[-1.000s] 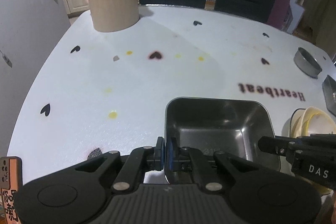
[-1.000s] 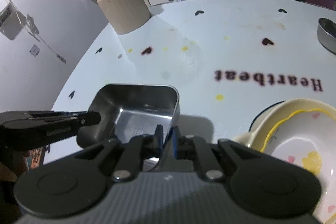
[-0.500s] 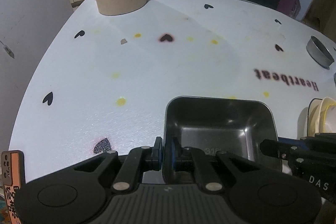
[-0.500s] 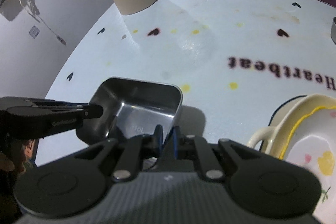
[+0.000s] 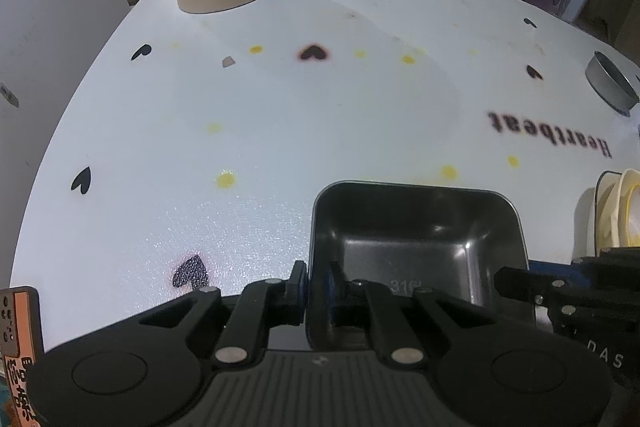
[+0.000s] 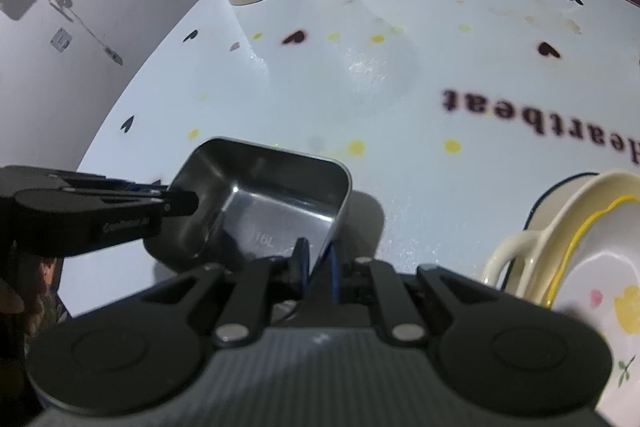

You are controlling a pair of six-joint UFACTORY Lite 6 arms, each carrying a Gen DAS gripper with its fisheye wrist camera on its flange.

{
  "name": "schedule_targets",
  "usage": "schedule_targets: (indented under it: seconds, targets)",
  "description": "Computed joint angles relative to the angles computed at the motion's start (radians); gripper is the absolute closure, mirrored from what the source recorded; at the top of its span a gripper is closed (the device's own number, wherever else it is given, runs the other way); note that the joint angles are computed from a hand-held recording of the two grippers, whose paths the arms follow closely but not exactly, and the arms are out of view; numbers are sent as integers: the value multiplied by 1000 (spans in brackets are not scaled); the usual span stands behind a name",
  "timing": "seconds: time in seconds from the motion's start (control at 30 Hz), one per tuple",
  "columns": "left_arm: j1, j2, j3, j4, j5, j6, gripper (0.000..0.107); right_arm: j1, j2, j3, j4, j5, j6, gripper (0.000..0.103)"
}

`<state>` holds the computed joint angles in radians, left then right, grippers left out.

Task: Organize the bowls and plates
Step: 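Lower the held tray onto the table and open both grippers, then move both grippers to the rim of the second stainless tray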

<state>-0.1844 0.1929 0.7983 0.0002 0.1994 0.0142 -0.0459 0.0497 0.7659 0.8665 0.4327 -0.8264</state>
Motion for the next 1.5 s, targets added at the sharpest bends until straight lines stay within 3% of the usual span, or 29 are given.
schedule_targets:
  seconds: [0.33,0.43,0.53,0.6,0.67,0.8,0.97,1.07,1.13,1.23,1.4,1.5]
  targets:
    - [6,12,5,-4,9,5,95,9,23,1,31,-8,-30,90]
    - [11,5,1,-24,11,27,91,-4,18,-5,50,-4,-54,90]
    - [7,6,0,51,15,-49,91,-11,8,-13,71,-9,-78,91]
    - [7,4,-1,115,19,-116,86,-17,2,-16,62,-3,-71,90]
    - [12,-8,-10,140,20,-141,73,-13,-7,-22,38,-10,-54,89]
    - [15,-54,-33,98,21,-98,61,-24,-43,-38,32,-20,-55,60]
    - [2,-137,-79,184,6,-199,21,-65,-132,-70,78,1,-124,38]
    - [-13,-164,-87,271,7,-326,9,-102,-220,-100,59,-5,-132,26]
    - [-32,-173,-85,309,4,-395,5,-156,-279,-121,68,13,-160,12]
    - [-82,-187,-80,365,-18,-505,4,-281,-351,-148,105,49,-236,0]
    - [-235,-166,-26,641,-43,-871,4,-580,-359,-131,180,155,-424,0]
    - [-330,-114,46,641,-42,-928,4,-759,-314,-85,221,212,-517,0]
